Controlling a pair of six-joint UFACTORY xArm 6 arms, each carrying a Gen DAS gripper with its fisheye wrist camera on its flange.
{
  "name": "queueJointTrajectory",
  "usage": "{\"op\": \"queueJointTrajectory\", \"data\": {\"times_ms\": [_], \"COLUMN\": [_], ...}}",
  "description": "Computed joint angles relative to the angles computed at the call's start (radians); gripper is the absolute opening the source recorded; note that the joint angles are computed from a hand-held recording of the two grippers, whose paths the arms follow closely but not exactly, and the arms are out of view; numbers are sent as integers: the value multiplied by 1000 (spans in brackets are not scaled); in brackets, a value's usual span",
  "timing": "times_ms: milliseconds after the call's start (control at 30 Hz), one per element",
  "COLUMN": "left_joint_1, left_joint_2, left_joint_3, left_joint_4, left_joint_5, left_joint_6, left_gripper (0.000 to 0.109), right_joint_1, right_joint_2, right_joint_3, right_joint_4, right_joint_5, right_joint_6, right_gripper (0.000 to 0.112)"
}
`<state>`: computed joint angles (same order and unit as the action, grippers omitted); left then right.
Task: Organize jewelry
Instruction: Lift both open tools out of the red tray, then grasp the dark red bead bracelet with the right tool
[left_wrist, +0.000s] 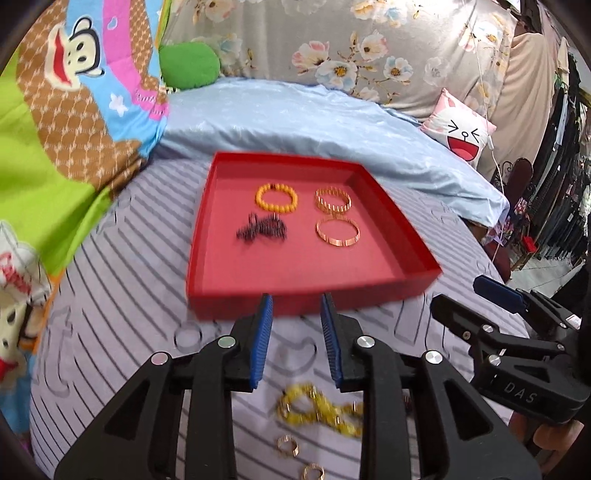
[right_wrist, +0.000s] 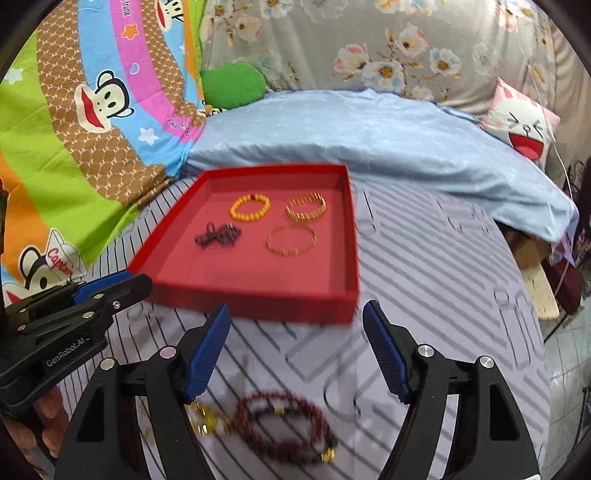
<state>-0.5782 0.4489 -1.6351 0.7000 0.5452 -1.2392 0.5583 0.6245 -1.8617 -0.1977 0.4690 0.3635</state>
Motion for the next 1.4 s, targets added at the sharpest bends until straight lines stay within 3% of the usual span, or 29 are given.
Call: {"op": "queueJointTrajectory", "data": {"times_ms": [467, 833, 1100, 1400], "left_joint_1": [-64, -83, -83, -79], "left_joint_2": [-104, -130, -118, -104], "left_joint_3": [222, 276, 260, 242], "left_joint_4": [72, 97, 87, 75], "left_joint_5": [2, -5, -6, -9], "left_joint_6": [-179, -252, -243, -230], "left_gripper": [26, 26, 26, 26], "right_joint_1": [-6, -7, -7, -3], "right_joint_2": [-202, -227, -152, -74], "right_joint_3": [387, 445, 334, 232], "right_joint_4": [-134, -121, -41, 28], "right_joint_5": [-85, -102, -83, -37], "right_joint_6": [203, 236, 148, 79], "right_gripper": [71, 68, 50, 22]}}
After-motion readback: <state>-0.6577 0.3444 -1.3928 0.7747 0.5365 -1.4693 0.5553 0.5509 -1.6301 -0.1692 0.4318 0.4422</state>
